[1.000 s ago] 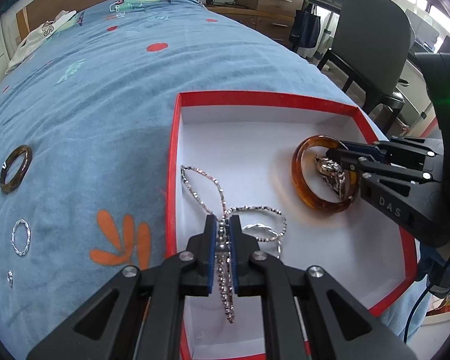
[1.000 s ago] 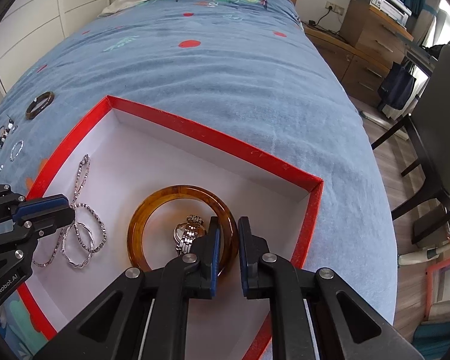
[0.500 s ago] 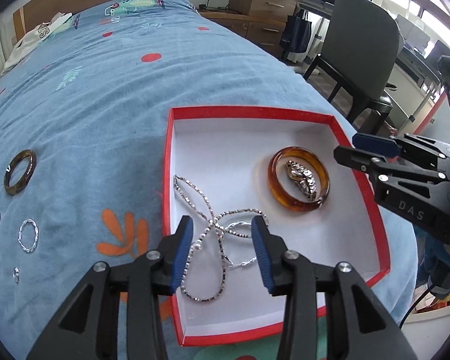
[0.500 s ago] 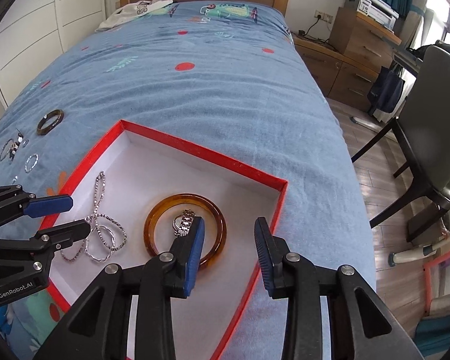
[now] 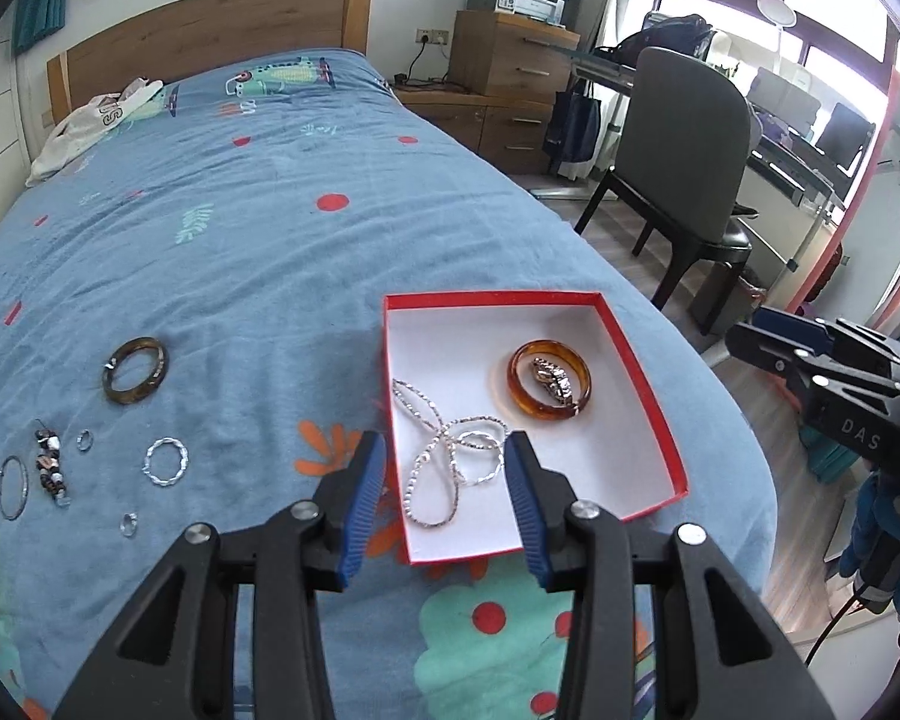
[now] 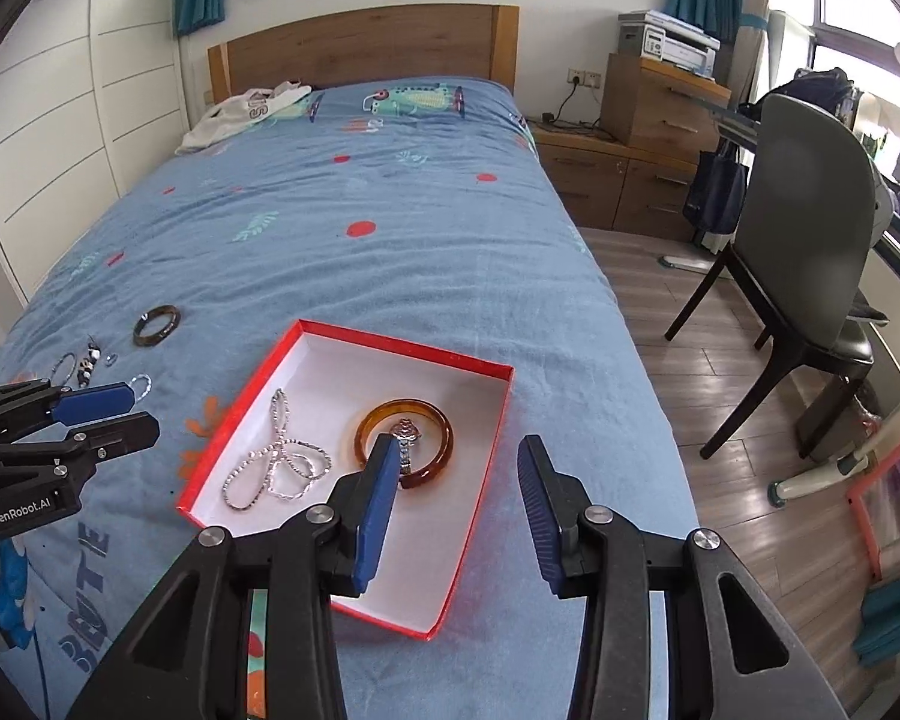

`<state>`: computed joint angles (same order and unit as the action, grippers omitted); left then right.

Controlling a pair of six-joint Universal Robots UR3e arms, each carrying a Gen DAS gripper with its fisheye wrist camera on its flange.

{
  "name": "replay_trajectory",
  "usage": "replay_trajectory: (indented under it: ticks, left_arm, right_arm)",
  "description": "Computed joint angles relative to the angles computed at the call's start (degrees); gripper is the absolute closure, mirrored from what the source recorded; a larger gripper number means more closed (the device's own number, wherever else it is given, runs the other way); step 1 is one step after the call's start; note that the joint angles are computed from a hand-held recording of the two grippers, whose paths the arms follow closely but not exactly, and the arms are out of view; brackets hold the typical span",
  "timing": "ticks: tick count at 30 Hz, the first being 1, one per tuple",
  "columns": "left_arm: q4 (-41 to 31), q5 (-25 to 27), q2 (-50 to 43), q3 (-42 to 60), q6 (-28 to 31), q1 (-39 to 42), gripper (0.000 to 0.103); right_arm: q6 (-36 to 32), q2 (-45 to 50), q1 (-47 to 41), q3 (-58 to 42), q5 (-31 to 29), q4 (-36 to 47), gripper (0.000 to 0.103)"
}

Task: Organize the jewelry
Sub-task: 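Lower and release the amber bangle and necklace into the box with both tools, then withdraw both open tools from the box back over the bed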

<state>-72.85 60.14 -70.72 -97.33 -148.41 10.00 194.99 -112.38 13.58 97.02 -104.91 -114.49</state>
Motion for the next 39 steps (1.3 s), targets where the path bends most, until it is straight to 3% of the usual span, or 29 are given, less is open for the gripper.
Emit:
replay_trajectory:
  ticks: [3, 6, 11, 16, 20, 24, 28, 39]
  left_arm:
    - [-7.8, -3.2, 5.9, 0.5, 7.4, 8.2, 0.064]
    - [-20.1, -7.8, 10.8, 3.3, 18.5, 19.7, 0.064]
    - [-48.0, -15.0, 14.5, 12.9, 44.3, 44.1, 0.064]
    - [-74.3, -16.8, 9.3, 27.2, 70.6, 66.4, 0.064]
    - [-84.3, -16.6, 1.7, 36.6, 82.2, 77.9, 0.064]
    - [-87.1, -16.9, -6.5, 44.0, 85.4, 84.1, 0.064]
    - [-84.6, -17.9, -11.8, 46.9, 84.5, 87.7, 0.063]
    - [-65.3, -18.7, -18.1, 42.0, 71.5, 87.3, 0.063]
  right_arm:
    - [3.9, 0.7, 5.2, -3.5, -3.4, 1.9, 0.062]
    - [7.9, 3.2, 11.9, -8.5, -8.2, 3.9, 0.062]
    - [13.7, 8.3, 21.6, -17.2, -15.3, 7.4, 0.062]
    - [19.6, 15.2, 31.0, -27.8, -22.2, 12.4, 0.062]
    - [23.8, 21.9, 37.6, -37.8, -27.0, 17.3, 0.062]
    - [26.6, 27.9, 42.3, -46.8, -30.0, 20.8, 0.062]
    - [27.6, 32.8, 45.4, -53.4, -31.5, 22.2, 0.062]
    - [25.5, 39.6, 46.2, -58.3, -27.8, 18.0, 0.062]
